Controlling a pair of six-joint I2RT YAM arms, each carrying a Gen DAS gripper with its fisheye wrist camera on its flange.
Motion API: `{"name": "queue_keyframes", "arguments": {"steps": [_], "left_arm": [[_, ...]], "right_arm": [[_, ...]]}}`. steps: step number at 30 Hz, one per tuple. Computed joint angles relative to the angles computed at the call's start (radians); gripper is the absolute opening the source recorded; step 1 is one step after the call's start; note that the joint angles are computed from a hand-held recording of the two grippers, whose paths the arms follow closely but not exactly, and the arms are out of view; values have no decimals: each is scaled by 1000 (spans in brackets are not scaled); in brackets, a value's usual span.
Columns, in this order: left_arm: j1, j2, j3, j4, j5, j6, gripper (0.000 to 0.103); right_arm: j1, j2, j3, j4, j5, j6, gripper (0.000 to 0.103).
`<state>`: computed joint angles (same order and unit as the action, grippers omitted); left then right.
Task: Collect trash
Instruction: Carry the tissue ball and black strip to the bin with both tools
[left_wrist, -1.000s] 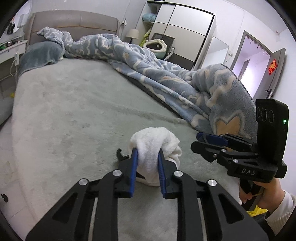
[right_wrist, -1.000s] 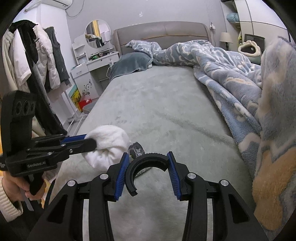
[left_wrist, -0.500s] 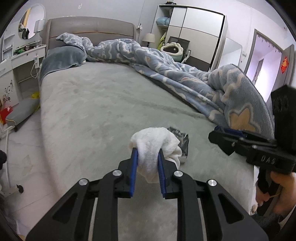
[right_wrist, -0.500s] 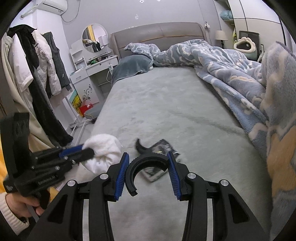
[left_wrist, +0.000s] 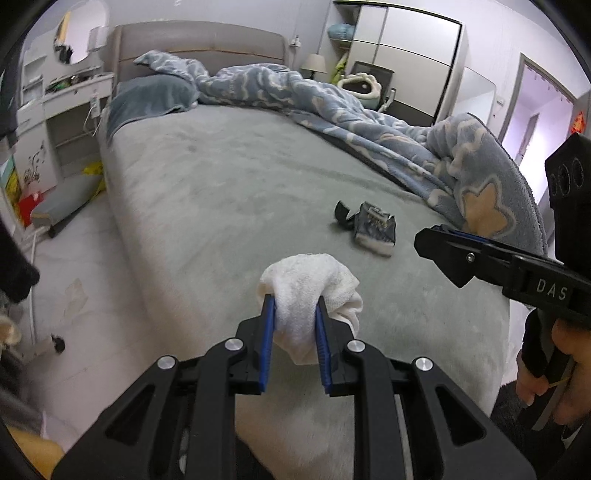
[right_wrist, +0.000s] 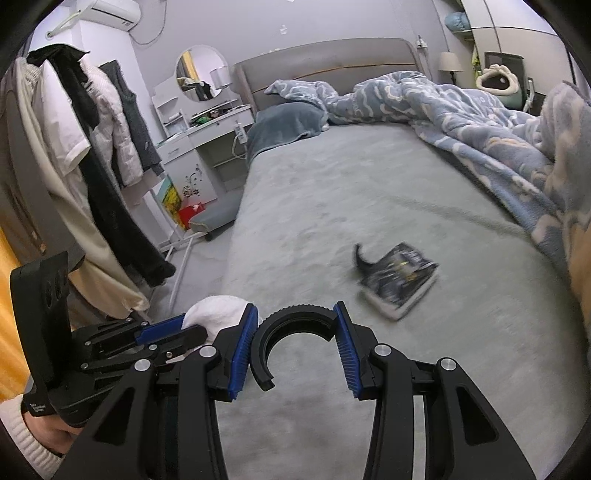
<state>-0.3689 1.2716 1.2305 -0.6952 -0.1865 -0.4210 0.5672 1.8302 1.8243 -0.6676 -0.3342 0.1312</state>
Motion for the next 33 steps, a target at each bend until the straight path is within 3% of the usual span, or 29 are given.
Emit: {"name": "queue_keyframes", "arguments": {"steps": [11,20,26,33], "left_arm": [[-26,-178,-106,-157,-70,-91,23],[41,-291,-188,-255,-58,-140,22],[139,-348,-258,-314,2,-137,23],[348,-398,-330,-378,161,-63,23]], "right_arm": [[128,-59,-81,4,39,32,43],[230,-42,-82,-10,65,46,43],[296,-5,-50,-31,83,40,43],[356,60,9,-64,91,46,43]]}}
